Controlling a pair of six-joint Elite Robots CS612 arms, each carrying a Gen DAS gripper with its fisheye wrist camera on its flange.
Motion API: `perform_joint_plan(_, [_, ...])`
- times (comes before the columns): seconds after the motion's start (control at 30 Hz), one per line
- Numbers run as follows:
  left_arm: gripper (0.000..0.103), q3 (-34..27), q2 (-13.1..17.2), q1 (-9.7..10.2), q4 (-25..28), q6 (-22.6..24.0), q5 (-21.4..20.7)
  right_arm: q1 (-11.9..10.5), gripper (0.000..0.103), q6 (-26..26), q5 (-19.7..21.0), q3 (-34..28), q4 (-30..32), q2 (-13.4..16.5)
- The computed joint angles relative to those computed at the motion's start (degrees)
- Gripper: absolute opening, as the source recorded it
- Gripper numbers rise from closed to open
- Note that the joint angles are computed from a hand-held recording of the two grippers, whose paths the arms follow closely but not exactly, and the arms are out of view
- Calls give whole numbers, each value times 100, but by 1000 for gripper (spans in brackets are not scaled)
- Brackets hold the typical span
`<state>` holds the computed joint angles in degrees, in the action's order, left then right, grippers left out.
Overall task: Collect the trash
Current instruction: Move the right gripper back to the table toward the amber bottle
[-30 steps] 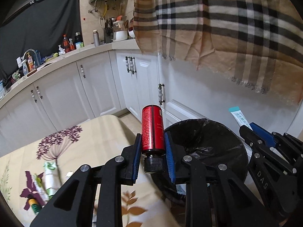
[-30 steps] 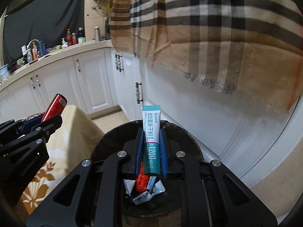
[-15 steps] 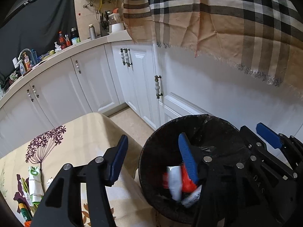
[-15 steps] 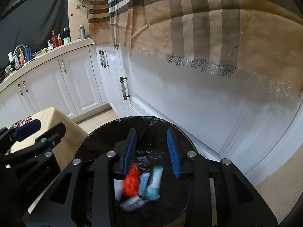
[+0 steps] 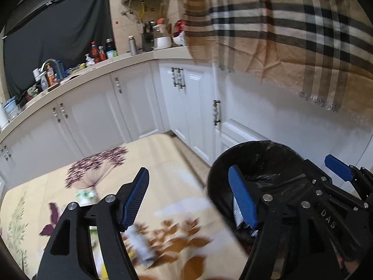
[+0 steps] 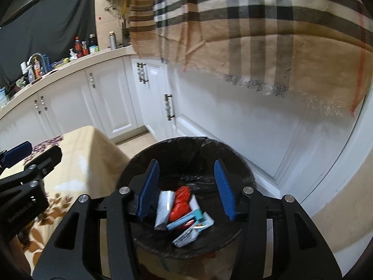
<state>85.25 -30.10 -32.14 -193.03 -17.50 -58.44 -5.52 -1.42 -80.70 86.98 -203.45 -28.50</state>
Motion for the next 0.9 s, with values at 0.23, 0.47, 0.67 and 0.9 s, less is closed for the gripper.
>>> perform_joint_plan(0.23, [71,753,-325,32,-245,-300,364,114,48,-181,264,367,-108,-191])
perform_joint_plan(0.47, [72,1486,-606,80,-243,-857,785,274,48,-465,603,669,-172,-345])
perform_joint_plan(0.67, [72,2000,-787,156,-25,-1419,1119,429,48,-726,856,840,-147,-438])
perform_joint_plan(0.9, [72,2445,-943,277,276,-2101,1285,639,48,-1107,1050,1017,22,-518])
